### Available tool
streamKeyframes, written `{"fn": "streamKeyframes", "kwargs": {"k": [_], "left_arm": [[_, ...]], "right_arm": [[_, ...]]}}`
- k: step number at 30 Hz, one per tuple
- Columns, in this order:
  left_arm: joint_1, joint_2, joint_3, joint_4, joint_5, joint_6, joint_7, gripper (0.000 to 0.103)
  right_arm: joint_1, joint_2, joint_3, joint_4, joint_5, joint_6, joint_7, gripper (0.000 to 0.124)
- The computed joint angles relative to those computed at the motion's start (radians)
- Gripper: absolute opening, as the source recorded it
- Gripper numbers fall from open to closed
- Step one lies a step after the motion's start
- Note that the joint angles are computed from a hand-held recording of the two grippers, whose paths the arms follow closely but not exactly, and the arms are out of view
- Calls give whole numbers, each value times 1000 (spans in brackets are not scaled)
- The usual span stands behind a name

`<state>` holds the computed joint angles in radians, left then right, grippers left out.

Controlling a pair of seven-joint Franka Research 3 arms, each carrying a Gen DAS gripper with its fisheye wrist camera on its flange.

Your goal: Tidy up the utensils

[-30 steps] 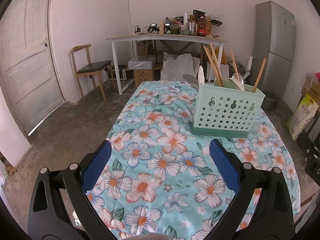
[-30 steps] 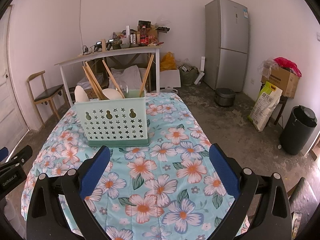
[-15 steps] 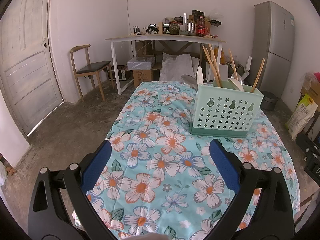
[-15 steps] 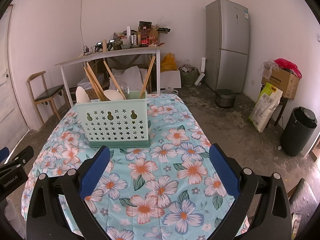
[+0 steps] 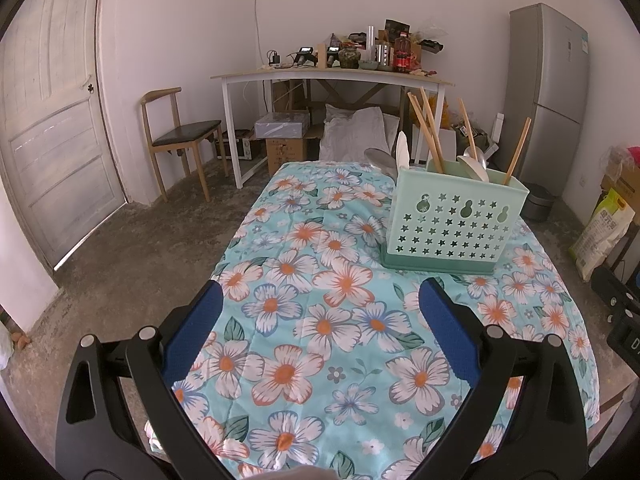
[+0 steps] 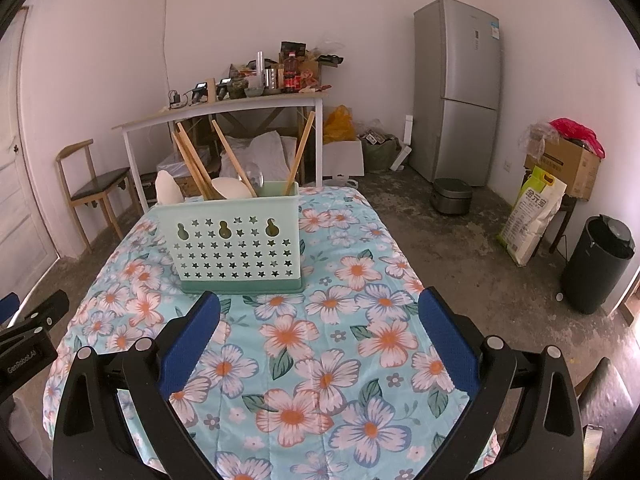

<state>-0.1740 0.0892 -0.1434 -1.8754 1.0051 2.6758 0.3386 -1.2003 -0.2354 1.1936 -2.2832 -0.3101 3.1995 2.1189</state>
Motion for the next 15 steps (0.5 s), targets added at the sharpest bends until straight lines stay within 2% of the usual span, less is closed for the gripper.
{"fn": "streamKeyframes", "kwargs": {"k": [15], "left_arm": [[1, 1, 2, -3, -2, 6, 1, 95]], "right_arm": [[-3, -4, 6, 0, 9, 0, -3, 96]]}}
